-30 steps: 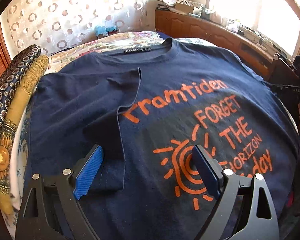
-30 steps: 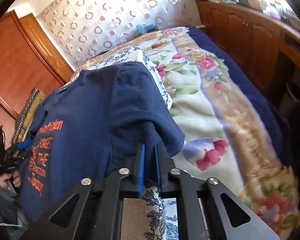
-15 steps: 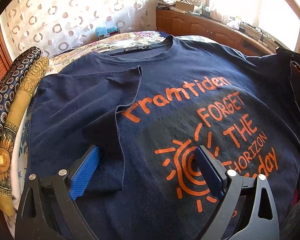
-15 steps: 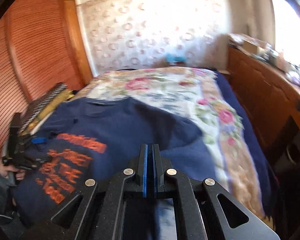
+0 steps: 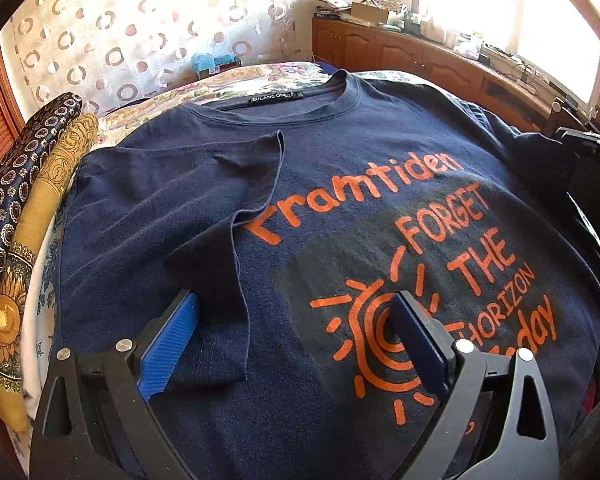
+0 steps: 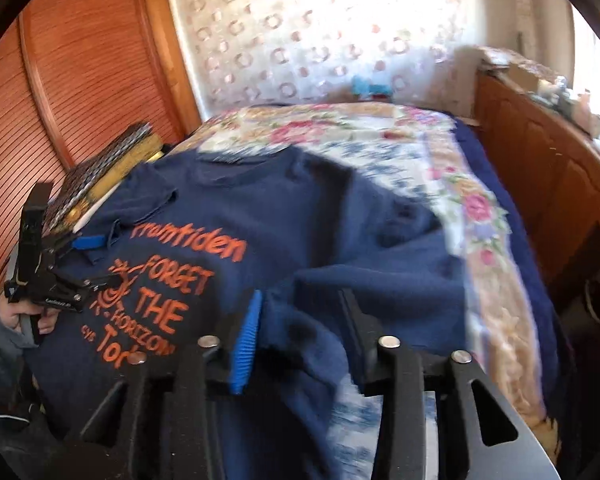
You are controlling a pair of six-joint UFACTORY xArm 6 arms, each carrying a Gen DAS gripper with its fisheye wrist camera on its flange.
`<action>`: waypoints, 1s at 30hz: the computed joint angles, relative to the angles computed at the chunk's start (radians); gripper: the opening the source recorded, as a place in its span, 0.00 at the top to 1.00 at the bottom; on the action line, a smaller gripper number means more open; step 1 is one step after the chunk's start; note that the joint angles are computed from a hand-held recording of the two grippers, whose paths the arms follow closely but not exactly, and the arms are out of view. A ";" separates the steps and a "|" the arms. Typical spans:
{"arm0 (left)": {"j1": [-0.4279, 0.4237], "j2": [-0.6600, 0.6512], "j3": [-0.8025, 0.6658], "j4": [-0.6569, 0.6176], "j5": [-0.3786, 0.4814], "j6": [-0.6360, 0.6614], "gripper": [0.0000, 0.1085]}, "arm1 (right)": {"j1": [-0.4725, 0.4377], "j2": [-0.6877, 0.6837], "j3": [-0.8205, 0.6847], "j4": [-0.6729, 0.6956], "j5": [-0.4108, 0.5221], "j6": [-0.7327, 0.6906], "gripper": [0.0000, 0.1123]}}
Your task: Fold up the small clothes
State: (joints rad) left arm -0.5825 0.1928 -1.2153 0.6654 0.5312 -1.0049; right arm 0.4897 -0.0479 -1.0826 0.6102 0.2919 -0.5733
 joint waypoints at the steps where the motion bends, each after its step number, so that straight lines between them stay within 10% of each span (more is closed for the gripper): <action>1: 0.000 0.000 0.000 0.000 0.000 0.000 0.11 | -0.017 -0.012 0.014 -0.005 -0.014 0.010 0.60; 12: 0.000 0.000 0.001 0.001 -0.001 -0.003 0.11 | -0.106 0.131 -0.028 -0.239 -0.023 0.341 0.57; 17: 0.001 -0.001 0.001 0.000 -0.001 -0.001 0.11 | -0.123 0.172 -0.091 -0.156 0.031 0.297 0.59; 21: 0.001 0.000 0.001 0.001 -0.001 -0.001 0.11 | -0.120 0.147 -0.061 -0.210 -0.023 0.285 0.98; 30: 0.001 -0.001 0.001 0.000 -0.001 0.000 0.11 | -0.034 0.177 -0.230 0.069 0.016 -0.068 0.98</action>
